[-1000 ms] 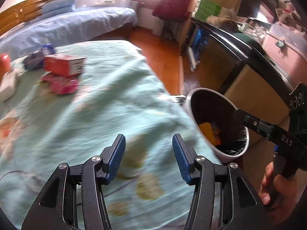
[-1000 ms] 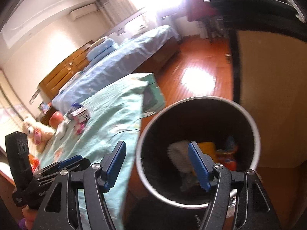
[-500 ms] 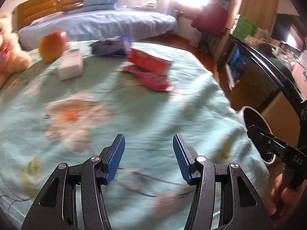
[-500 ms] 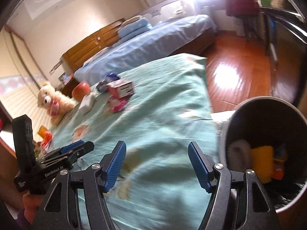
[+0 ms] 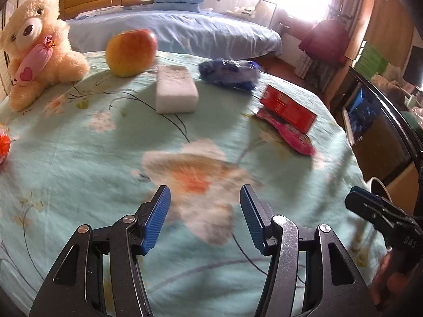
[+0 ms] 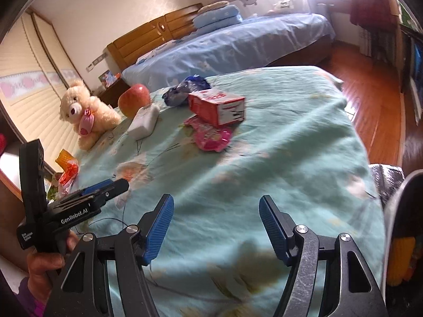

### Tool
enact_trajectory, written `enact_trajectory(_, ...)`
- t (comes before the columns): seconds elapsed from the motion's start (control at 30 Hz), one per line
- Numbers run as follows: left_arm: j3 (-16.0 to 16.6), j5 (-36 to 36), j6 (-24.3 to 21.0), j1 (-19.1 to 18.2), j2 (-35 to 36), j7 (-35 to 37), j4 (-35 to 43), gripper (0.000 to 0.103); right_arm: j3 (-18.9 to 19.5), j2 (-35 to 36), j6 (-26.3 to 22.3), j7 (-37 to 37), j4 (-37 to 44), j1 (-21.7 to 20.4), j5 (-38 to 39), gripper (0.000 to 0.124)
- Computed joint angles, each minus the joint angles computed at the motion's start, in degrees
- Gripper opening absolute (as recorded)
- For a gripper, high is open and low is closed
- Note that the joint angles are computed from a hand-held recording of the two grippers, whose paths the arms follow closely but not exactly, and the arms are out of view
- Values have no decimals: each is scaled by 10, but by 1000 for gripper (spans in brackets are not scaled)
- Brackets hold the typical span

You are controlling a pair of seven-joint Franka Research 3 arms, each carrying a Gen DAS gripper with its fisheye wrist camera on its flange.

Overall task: Collect trash
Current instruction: 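Move both open tools back over the table toward the white sponge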

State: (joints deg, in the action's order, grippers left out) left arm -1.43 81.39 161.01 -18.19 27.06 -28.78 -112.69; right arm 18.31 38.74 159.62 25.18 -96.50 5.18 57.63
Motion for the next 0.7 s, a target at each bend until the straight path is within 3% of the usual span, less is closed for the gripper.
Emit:
enact_trajectory(0.2,9,-41,25,22,21,58,28,61,-23,43,-14,61,65,33,-67,69)
enact_trajectory(0.53,44,-139,16,27,76,165,111,69,-48,127,-27,182,195,74,-191,69)
enact_trajectory(0.7,53,-209,-6,26,111,230,153,69,-62,138,17,221,197,99,-244,67)
